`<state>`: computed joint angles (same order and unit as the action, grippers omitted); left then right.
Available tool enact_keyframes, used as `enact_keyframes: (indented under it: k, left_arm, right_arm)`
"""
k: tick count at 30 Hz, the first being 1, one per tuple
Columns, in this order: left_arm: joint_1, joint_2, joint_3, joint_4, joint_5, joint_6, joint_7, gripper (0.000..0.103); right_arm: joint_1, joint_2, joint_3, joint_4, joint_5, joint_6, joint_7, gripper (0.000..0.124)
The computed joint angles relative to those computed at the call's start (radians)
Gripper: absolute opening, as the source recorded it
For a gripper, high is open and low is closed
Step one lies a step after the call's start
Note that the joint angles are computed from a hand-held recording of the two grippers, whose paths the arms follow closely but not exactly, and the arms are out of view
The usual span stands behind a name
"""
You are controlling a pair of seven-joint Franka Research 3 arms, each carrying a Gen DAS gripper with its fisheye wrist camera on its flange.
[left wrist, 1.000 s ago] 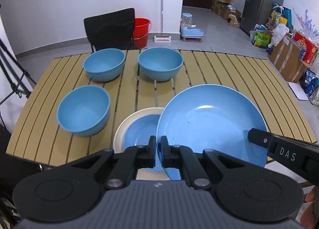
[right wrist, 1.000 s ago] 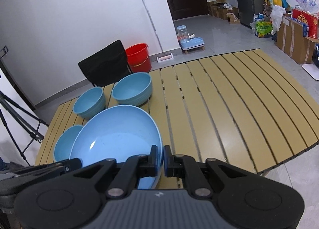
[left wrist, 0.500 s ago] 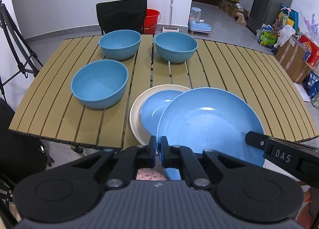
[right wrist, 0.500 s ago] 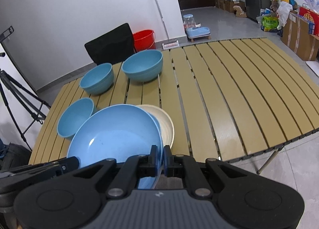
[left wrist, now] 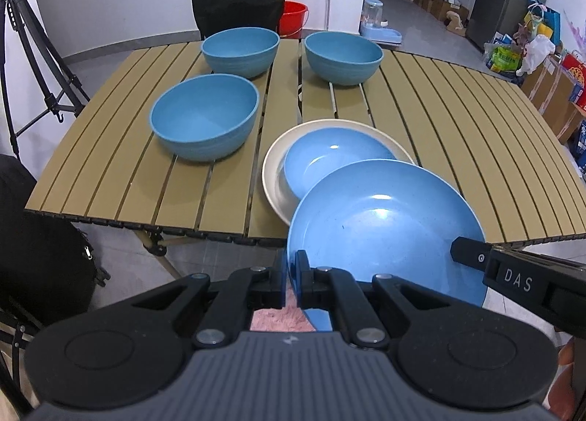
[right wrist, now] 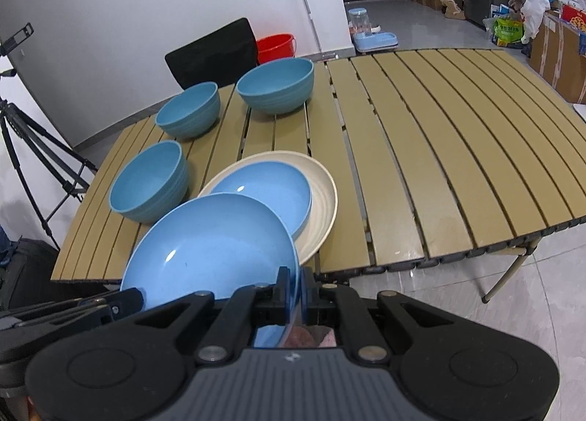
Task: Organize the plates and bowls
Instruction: 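Lower the blue dish onto the stacked plates and open both grippers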
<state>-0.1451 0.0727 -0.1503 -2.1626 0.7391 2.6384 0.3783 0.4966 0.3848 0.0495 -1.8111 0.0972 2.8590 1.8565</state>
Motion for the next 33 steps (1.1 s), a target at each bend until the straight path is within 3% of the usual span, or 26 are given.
enact_keyframes:
  k: [10,19,33]
  left_arm:
    - [0.002,0.017,0.005,0.014,0.007,-0.015,-0.010,0.005]
    - [0.008,0.060,0.027,0.051,0.033,0.018,-0.023,0.005]
    - [-0.001,0.207,0.069,0.203,-0.004,0.012,0.031,0.005]
  right_arm:
    - [-0.011,0.030,0.023,0.014,0.036,0.010,-0.042,0.005]
    - [-0.016,0.069,0.029,0.046,0.073,0.040,-0.085,0.005]
    - [-0.028,0.231,0.027,0.264,0.111,-0.008,-0.136,0.006]
